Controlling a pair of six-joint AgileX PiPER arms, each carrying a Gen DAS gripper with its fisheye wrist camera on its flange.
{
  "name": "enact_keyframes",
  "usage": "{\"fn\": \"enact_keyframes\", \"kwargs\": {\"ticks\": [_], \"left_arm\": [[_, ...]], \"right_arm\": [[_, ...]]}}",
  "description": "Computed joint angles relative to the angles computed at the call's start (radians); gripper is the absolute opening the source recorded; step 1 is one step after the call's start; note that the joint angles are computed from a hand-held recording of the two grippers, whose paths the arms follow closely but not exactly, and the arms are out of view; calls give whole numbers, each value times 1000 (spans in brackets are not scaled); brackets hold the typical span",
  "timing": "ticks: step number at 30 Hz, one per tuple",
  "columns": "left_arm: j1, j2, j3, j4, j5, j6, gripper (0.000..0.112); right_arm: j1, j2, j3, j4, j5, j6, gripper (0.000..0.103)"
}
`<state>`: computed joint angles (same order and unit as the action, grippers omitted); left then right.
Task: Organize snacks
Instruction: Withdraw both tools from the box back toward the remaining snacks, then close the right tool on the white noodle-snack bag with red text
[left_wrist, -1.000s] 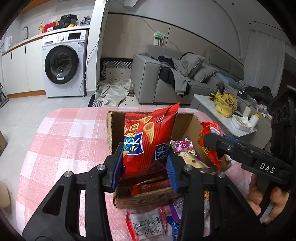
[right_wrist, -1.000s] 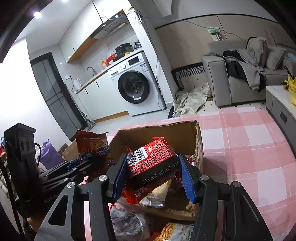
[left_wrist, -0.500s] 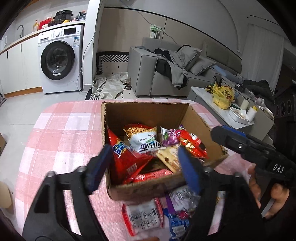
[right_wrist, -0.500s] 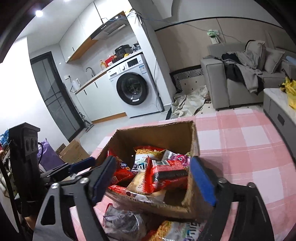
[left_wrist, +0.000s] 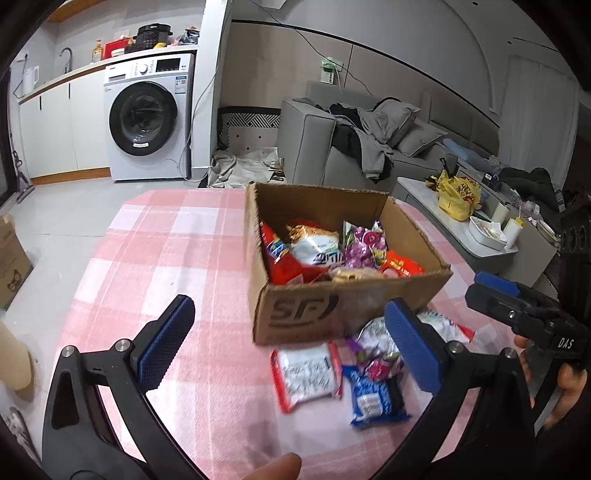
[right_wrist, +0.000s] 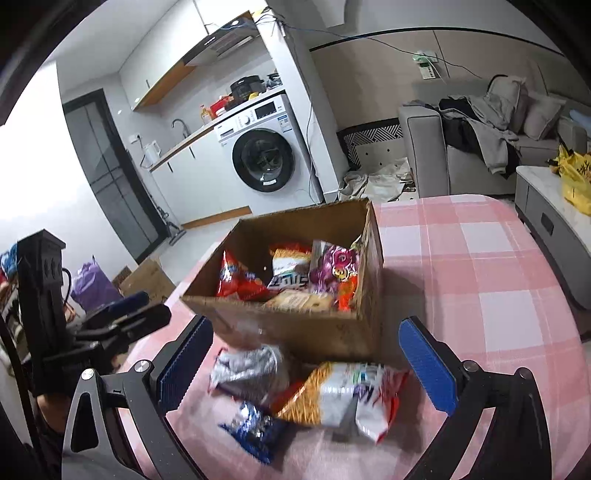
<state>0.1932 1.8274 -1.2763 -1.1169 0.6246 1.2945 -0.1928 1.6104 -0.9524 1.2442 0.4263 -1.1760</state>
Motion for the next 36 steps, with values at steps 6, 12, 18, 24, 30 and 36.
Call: {"fn": "enact_keyframes", "kwargs": {"ticks": [6, 12, 18, 24, 30, 36], "left_arm": [[72, -13, 104, -85, 29, 145, 102], [55, 2, 98, -49, 18, 121, 102], [32, 21, 67, 9, 11, 57, 102], [16, 41, 57, 57, -1, 13, 102], [3, 47, 63, 81, -10, 13, 102], [18, 54, 85, 71, -6, 45, 102]], "right_arm": [[16, -40, 89, 31, -75, -53, 103], [15, -15, 48, -194, -86, 166, 103], [-4, 5, 32, -342, -102, 295, 103], [-20, 55, 9, -360, -65, 328, 103], [25, 106, 1, -385, -89, 367, 103], [36, 148, -7, -301, -78, 339, 103]]}}
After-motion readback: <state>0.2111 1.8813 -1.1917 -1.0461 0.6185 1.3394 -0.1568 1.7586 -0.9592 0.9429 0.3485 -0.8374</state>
